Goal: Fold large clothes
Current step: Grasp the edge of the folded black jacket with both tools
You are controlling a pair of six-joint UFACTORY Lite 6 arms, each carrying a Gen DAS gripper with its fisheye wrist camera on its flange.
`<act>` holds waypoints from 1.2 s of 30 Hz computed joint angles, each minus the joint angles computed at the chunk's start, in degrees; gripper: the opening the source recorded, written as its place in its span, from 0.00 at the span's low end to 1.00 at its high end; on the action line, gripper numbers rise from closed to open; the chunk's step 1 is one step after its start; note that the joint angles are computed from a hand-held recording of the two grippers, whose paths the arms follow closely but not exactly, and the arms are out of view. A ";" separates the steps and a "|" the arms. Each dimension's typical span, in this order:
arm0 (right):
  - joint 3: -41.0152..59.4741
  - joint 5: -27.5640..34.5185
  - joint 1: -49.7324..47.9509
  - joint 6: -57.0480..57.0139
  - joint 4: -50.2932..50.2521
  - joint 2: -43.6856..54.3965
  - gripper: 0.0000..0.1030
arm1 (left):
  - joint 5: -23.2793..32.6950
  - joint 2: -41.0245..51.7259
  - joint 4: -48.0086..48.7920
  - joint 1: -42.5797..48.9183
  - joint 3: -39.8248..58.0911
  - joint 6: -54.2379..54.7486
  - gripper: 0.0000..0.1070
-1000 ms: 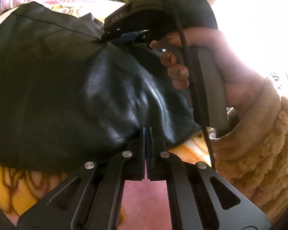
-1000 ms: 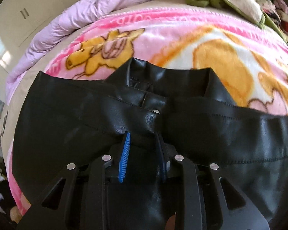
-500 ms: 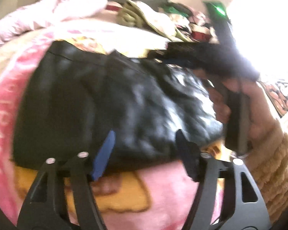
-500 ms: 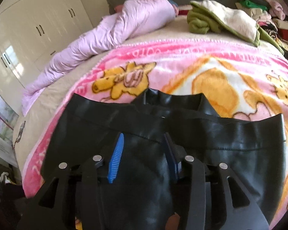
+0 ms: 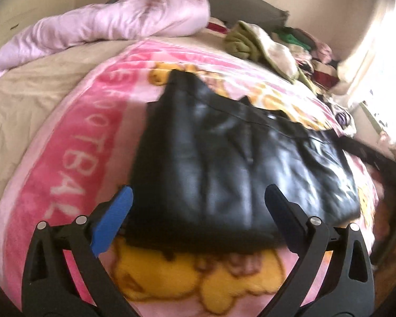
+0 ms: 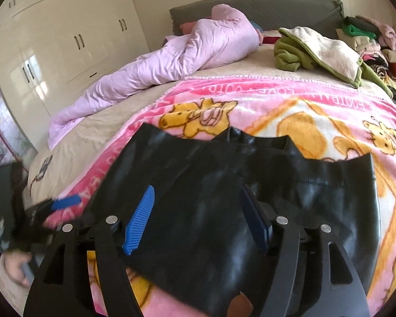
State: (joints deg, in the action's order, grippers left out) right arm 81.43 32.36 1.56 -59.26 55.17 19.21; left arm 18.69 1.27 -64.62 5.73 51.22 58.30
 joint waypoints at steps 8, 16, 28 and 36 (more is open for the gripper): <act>-19.16 -10.94 5.17 -0.92 -6.71 -9.24 0.29 | 9.14 18.71 -10.27 10.44 11.25 6.85 0.87; -21.02 -13.78 4.49 -7.71 1.96 -1.39 0.26 | 12.83 24.92 -18.59 9.99 15.00 13.03 0.86; -6.39 -4.31 0.67 -4.78 -0.70 2.36 0.15 | 15.33 11.45 -18.29 6.03 10.88 9.76 0.18; 8.57 1.80 -0.98 2.72 -4.77 19.53 0.10 | 8.22 5.98 -9.58 -5.75 15.50 -1.11 0.16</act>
State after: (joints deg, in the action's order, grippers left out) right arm 90.00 34.16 0.58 -56.54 50.40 38.74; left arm 26.90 7.25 -74.20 -0.03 66.73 57.19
